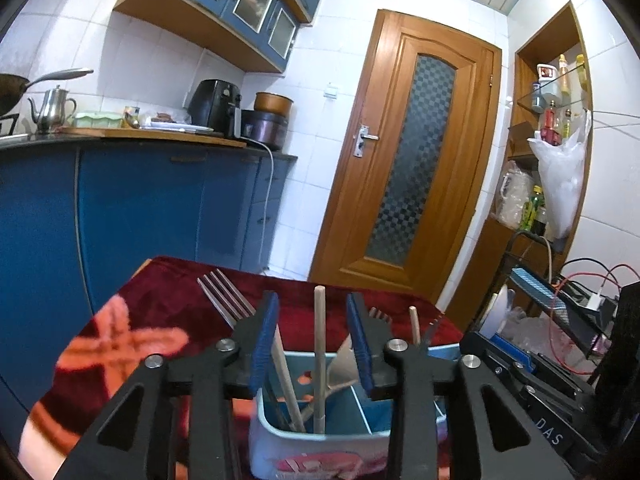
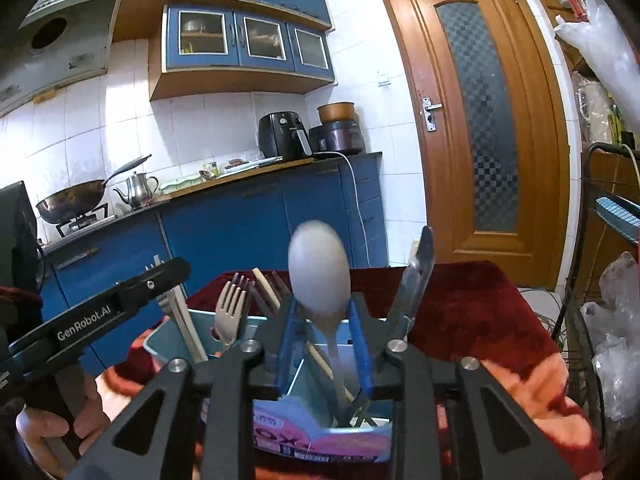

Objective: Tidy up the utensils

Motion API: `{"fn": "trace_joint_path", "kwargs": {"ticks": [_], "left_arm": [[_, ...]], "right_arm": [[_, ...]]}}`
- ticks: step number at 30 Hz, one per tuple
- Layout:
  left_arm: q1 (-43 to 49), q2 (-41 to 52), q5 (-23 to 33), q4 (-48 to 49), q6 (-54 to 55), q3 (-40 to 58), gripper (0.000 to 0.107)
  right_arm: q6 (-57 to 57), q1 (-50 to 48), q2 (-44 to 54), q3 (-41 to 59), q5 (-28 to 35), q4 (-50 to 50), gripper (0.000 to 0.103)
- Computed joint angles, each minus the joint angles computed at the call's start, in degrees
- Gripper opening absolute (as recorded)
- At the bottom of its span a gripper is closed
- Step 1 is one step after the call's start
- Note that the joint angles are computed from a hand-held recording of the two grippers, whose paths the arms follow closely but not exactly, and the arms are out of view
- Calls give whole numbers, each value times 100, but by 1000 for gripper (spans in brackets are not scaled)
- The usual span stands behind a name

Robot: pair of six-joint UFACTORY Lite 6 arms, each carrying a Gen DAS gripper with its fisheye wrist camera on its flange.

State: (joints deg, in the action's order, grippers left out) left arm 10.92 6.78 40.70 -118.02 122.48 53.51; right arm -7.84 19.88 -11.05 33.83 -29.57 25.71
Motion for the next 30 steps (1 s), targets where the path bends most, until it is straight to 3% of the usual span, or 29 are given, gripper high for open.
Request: {"fn": "trace_joint_path", "kwargs": {"ticks": [6, 13, 17, 21, 25, 30], "left_arm": [[202, -637, 29, 456, -265, -429, 37], [484, -1696, -136, 1101, -435, -1149, 37], [898, -2324, 78, 1773, -910, -1515, 37], [1382, -2964, 412, 2375, -1287, -1860, 37], [1949, -3539, 874, 2950, -1606, -2136, 37], [2811, -4112, 1545, 3554, -1877, -2532, 52]], "right_arm": [[-424, 224, -801, -428, 253, 552, 45], [-2086, 956, -1771, -828, 302, 2404, 49], [-3408, 1625, -2375, -993, 86, 3912, 53], [-4567, 2398, -2814, -1043, -353, 5335, 55], [-5212, 3568, -3085, -1107, -1358, 6341, 59], [-5120, 5015, -3326, -1309, -2655, 7008, 73]]}}
